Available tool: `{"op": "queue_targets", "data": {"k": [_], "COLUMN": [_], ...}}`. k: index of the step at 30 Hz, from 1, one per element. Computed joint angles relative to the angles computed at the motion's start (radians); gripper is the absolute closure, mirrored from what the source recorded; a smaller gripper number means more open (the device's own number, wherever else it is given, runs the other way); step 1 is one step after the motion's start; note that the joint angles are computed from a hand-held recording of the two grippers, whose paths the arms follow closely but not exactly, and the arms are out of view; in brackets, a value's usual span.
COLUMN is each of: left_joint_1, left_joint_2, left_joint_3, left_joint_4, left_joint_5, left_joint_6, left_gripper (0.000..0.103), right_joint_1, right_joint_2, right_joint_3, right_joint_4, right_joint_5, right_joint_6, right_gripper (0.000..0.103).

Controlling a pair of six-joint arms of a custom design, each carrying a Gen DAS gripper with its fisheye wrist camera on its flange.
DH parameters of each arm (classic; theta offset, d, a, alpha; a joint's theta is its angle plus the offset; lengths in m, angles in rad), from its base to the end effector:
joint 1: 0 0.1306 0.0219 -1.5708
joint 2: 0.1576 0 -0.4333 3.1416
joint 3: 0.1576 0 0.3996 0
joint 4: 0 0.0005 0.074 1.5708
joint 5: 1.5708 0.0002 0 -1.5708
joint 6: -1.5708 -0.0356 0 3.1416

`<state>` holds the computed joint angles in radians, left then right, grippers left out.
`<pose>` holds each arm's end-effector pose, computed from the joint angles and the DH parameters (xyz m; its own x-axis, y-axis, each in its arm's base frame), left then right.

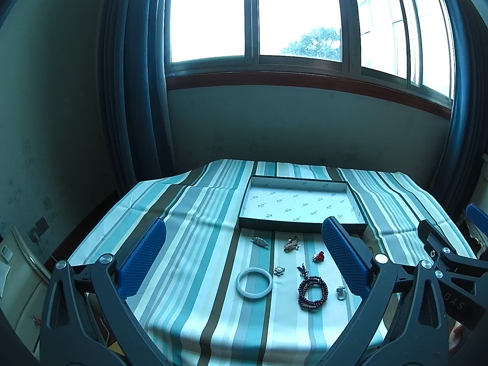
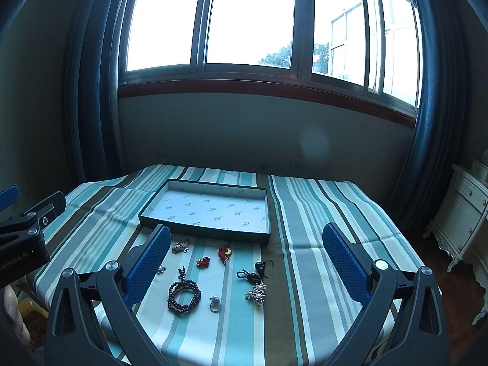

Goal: Organize jewelry

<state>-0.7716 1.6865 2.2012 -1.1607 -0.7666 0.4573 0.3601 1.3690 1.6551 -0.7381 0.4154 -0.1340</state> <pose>0.4227 -0.3774 0.6844 -0.4336 -0.0219 -0.9008 -0.0961 0.9951 0.0221 0.4562 0.1559 0.6295 -0.4028 -0.0210 -0.9151 0.0718 0.9959 -0.0545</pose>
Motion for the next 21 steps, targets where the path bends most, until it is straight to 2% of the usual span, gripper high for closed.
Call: {"op": "queue_targets", "data": {"k": [11,21], "left_joint_1": [0.005,0.091], "left_joint_2": [0.001,0.070], "left_joint_3": [-0.032,-0.052], "left_joint_4": [-0.009,-0.125], "left_joint_5": [0.020,0.189], "left_joint_6": [0.026,0.092], "left_gripper": [0.002,0.002], "right_joint_1": [-0.009,-0.076], "right_joint_2": [0.011,0.102], "right_joint_3": [-0.007,-0.011], "right_joint_4": [-0.010,-0.103], "right_joint_5": [-0.015,-0.127], "right_joint_6": [-0.005,-0.053], "right_gripper": [0.004,0.004]}}
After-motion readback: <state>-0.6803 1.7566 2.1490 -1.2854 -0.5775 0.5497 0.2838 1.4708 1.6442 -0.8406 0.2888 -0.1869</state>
